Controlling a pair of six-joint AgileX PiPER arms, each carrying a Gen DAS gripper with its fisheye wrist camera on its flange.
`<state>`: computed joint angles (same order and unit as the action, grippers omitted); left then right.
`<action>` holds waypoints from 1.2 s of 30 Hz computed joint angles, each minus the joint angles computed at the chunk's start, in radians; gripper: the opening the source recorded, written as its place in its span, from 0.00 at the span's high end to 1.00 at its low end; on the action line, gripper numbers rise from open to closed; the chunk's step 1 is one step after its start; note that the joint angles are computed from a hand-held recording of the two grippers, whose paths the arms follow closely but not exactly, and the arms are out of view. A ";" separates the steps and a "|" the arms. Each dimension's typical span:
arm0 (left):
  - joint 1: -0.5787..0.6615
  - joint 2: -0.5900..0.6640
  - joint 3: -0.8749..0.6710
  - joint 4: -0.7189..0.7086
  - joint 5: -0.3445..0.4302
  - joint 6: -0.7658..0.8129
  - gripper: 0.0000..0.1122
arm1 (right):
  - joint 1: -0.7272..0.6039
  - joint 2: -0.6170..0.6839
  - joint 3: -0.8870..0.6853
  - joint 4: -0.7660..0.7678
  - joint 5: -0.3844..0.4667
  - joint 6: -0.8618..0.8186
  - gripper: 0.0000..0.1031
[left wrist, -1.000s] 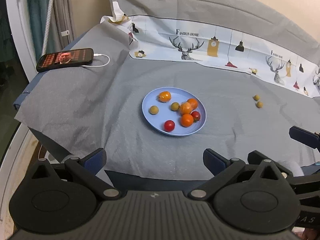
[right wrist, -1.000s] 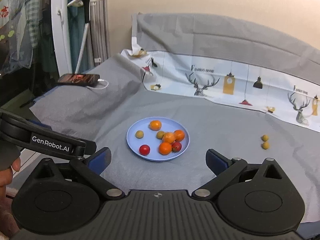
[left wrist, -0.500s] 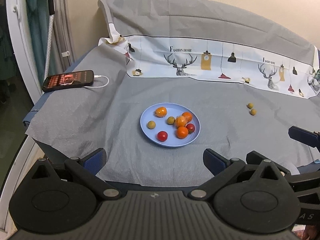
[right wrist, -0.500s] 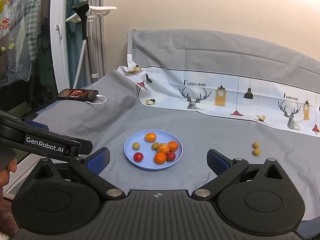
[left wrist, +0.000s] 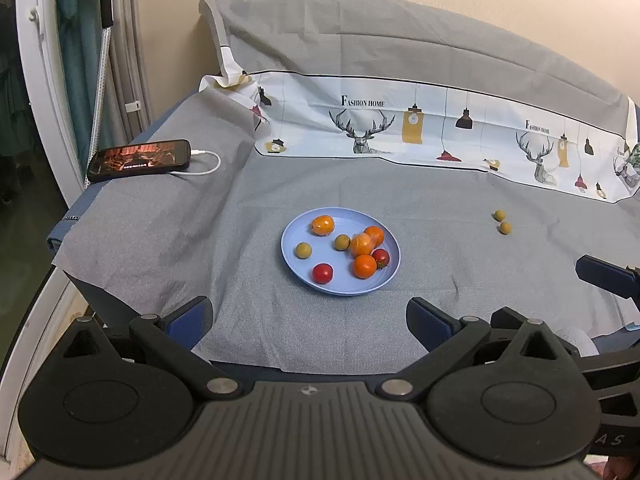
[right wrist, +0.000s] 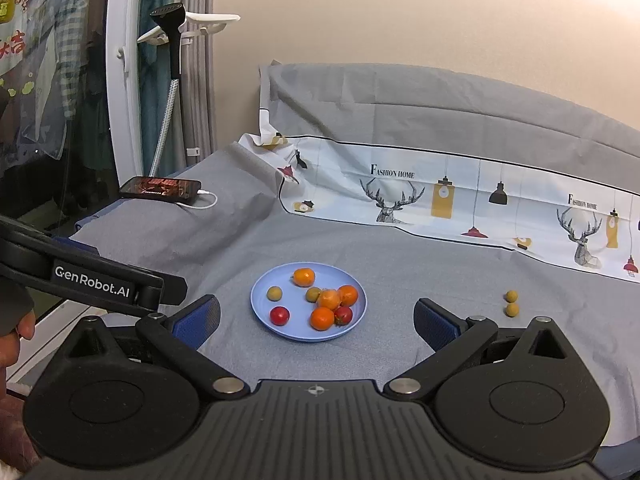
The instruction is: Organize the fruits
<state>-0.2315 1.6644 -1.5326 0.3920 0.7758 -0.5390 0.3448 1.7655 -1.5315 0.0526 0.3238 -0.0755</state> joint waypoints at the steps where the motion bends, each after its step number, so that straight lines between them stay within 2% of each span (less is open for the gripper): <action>1: 0.002 0.001 0.000 -0.004 0.000 0.002 0.09 | 0.000 0.002 -0.003 0.000 0.003 -0.002 0.01; 19: 0.034 0.077 -0.062 -0.075 0.030 0.070 0.09 | -0.016 0.072 -0.090 0.062 0.079 -0.056 0.01; 31: 0.042 0.180 -0.169 -0.109 0.095 0.120 0.09 | -0.039 0.161 -0.185 0.114 0.150 -0.081 0.01; 36: 0.041 0.254 -0.259 -0.112 0.139 0.140 0.09 | -0.060 0.211 -0.236 0.121 0.183 -0.059 0.01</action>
<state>-0.1909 1.9180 -1.7920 0.2797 0.9145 -0.3986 0.2846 1.9766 -1.7670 0.1738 0.5067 -0.1349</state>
